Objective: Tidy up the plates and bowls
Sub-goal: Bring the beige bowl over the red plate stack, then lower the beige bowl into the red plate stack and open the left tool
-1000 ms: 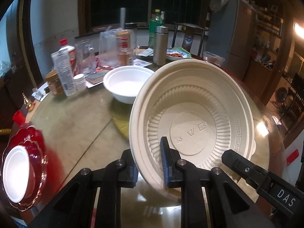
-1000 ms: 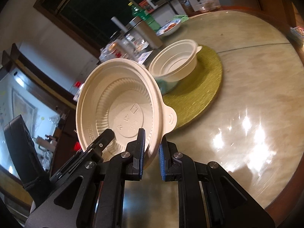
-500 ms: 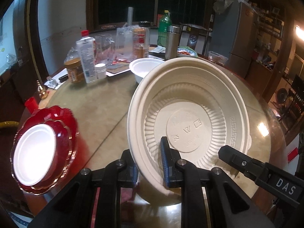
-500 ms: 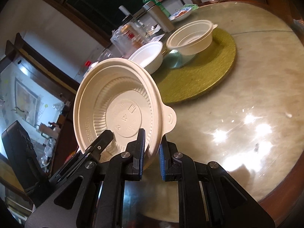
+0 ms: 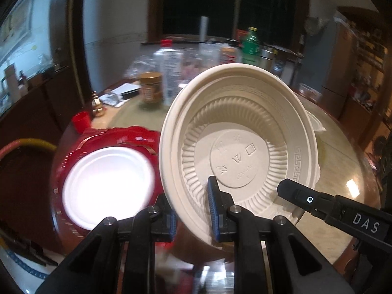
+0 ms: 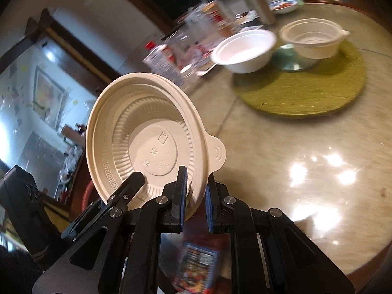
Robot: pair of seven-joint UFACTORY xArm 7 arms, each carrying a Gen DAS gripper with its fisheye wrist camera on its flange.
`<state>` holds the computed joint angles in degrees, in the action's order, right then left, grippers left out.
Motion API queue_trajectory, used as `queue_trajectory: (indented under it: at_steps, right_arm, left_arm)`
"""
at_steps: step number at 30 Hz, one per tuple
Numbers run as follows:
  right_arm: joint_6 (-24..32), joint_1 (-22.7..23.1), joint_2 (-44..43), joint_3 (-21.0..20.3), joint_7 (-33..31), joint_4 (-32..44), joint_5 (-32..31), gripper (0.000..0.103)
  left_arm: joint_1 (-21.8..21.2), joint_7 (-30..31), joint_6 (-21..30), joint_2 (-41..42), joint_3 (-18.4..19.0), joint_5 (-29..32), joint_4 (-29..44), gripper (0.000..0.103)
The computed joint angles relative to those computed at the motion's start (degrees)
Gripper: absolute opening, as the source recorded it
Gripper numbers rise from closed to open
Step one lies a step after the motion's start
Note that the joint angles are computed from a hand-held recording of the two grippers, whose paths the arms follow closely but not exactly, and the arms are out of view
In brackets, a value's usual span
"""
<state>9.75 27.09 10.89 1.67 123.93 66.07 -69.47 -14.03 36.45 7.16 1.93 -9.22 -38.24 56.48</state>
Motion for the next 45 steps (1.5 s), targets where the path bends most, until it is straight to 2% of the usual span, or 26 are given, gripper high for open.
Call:
queue_trajectory:
  at_steps: [4,10,18,25,29,42,45]
  right_arm:
    - [-0.78,0.27,4.70,1.07,-10.08,5.53,7.16,0.013]
    - [0.84,-0.36,12.37,5.12,-28.11,14.54,20.75,0.013]
    - [4.17,-0.99,18.90,8.27,-44.89,22.99,33.31,0.013]
    - [6.21,0.04,21.38,7.86,-52.98,26.61,40.97,0.013]
    - [7.08,0.79,22.27,7.09,-56.30,27.48,45.09,0.013]
    - [9.82,4.99,24.68,2.66,-65.38,31.48,55.77,0.014]
    - [10.53,6.21,25.04,1.15,-66.57,32.31,57.15,0.014]
  left_arm:
    - [1.64,-0.64,-0.61,0.01,1.37,-0.68,0.31,0.020]
    - [4.53,-3.36,-0.88,1.29,2.57,0.88,1.15,0.021]
    - [7.63,-8.65,-0.84,3.71,2.55,5.52,2.57,0.022]
    - [8.86,-12.76,-0.48,3.85,2.41,9.71,2.00,0.023]
    - [9.65,-13.73,1.43,4.53,2.13,10.49,2.67,0.024]
    - [10.42,-19.27,2.89,5.72,2.90,15.11,3.55,0.025]
    - [10.46,-20.15,2.72,5.77,3.00,15.83,3.60,0.033]
